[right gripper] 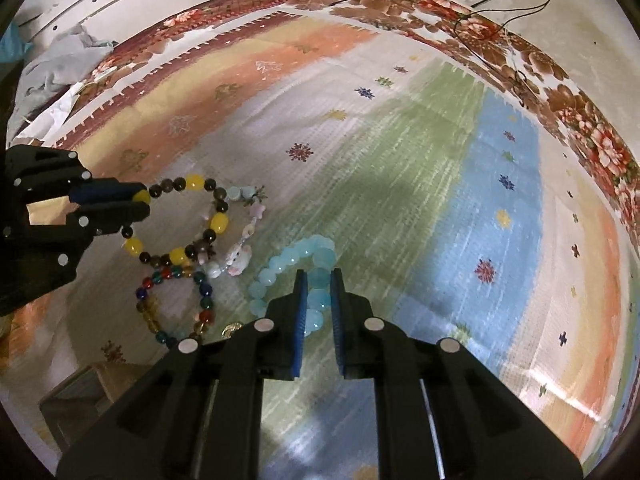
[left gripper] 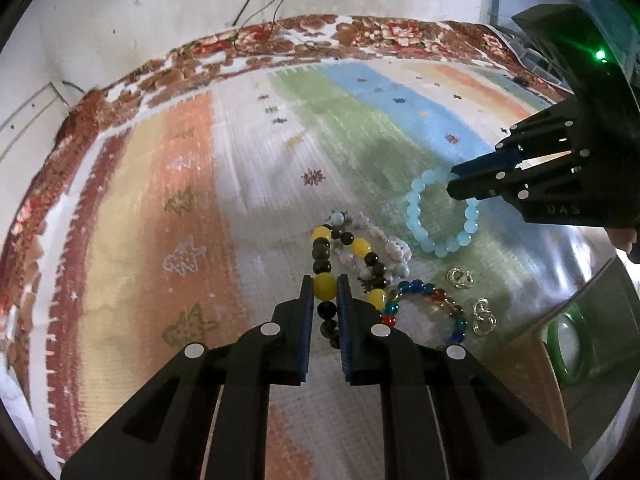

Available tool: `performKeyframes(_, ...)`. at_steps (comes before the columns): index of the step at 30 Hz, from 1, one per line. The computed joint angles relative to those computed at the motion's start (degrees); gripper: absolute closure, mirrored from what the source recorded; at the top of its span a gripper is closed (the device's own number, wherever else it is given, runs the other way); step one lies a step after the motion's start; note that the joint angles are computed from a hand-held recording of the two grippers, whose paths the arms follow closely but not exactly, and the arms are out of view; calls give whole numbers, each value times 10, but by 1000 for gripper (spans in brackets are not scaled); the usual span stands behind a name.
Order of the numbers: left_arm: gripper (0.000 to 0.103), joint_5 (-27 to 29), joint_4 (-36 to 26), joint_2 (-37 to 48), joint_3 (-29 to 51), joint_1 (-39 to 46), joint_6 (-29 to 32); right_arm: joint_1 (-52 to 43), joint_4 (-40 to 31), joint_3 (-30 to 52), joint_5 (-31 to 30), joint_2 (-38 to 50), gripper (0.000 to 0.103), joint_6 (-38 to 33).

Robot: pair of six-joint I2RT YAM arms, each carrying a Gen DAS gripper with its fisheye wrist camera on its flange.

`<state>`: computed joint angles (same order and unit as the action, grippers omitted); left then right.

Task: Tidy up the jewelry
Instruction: 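Grasp the light blue bracelet with the right tool while the left tool grasps the yellow-black bracelet, then lower both held bracelets into the metal tin and open both tools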

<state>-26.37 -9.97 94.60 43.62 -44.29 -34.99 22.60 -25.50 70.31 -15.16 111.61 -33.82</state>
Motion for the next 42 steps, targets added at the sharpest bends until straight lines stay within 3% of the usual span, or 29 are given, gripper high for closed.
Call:
performKeyframes(11,92,-15,-33,-55,3,-28,-25,-24,-18,-45,-26,-79,90,2)
performKeyframes(27,92,-64,-173,-97,64,-100,-86,-52,-59,-114,-37,-201,90,-15)
performKeyframes(42,92,-120,-291,-89,172,-214,-139,-100,-171,-136,-76,-351,90,-49)
